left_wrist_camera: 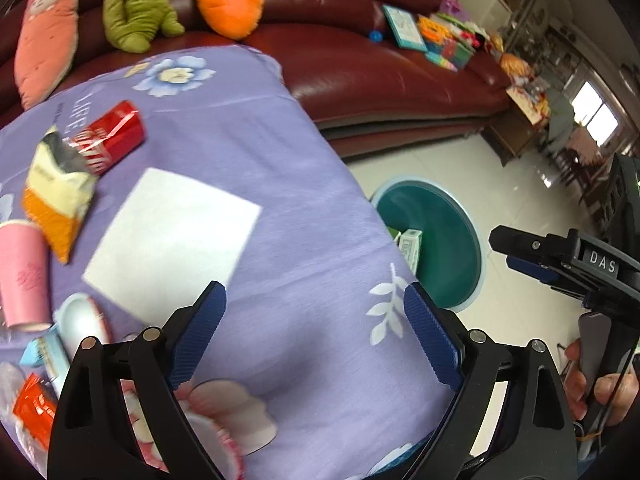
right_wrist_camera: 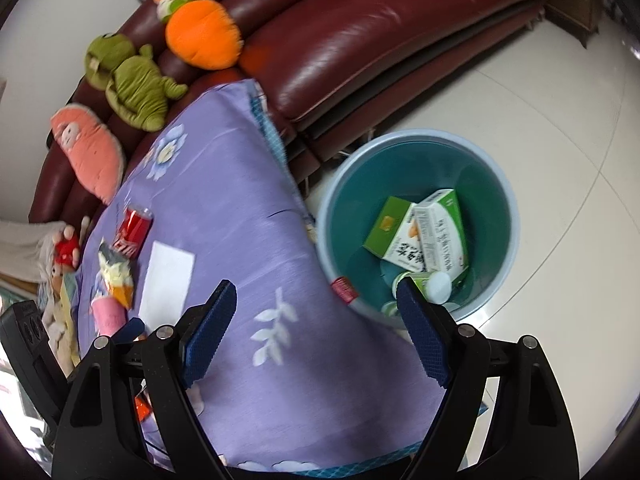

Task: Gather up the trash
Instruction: 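Grasp the pink paper cup with the left tool while the right tool grasps the white tissue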

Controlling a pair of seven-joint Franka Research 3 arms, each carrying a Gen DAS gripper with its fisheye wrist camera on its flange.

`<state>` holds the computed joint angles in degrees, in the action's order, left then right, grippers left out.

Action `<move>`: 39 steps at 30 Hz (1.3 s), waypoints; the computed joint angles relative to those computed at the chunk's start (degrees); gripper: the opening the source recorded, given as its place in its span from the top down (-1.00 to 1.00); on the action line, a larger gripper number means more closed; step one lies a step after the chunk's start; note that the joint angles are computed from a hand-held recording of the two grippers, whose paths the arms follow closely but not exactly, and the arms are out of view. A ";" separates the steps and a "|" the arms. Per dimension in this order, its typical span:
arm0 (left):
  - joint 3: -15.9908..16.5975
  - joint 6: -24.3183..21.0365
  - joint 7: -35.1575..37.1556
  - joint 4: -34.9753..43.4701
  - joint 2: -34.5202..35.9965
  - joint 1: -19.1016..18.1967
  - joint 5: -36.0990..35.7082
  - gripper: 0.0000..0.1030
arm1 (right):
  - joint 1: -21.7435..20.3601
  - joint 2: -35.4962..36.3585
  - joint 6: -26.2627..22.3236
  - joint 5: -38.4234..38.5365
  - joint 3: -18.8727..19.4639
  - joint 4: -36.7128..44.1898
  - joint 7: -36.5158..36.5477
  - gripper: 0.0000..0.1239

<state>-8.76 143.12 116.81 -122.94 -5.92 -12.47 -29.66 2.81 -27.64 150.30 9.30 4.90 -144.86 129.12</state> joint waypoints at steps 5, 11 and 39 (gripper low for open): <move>2.13 0.25 0.58 -1.81 -2.60 1.47 -1.23 -0.78 | 1.14 2.04 -1.65 -1.78 2.07 3.64 1.06 -0.27; 4.99 -0.24 -0.76 -2.27 -3.90 4.20 -1.50 -0.79 | 4.14 6.83 -3.47 -3.76 3.02 9.41 0.60 -0.27; 5.69 -2.73 -8.81 7.78 7.47 16.59 7.66 -0.79 | 15.53 24.24 -12.95 -6.38 2.05 27.69 -3.36 -0.27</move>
<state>-3.07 140.39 108.00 -115.16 1.55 4.12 -22.00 18.34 -3.39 137.35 2.92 6.94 -117.17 125.76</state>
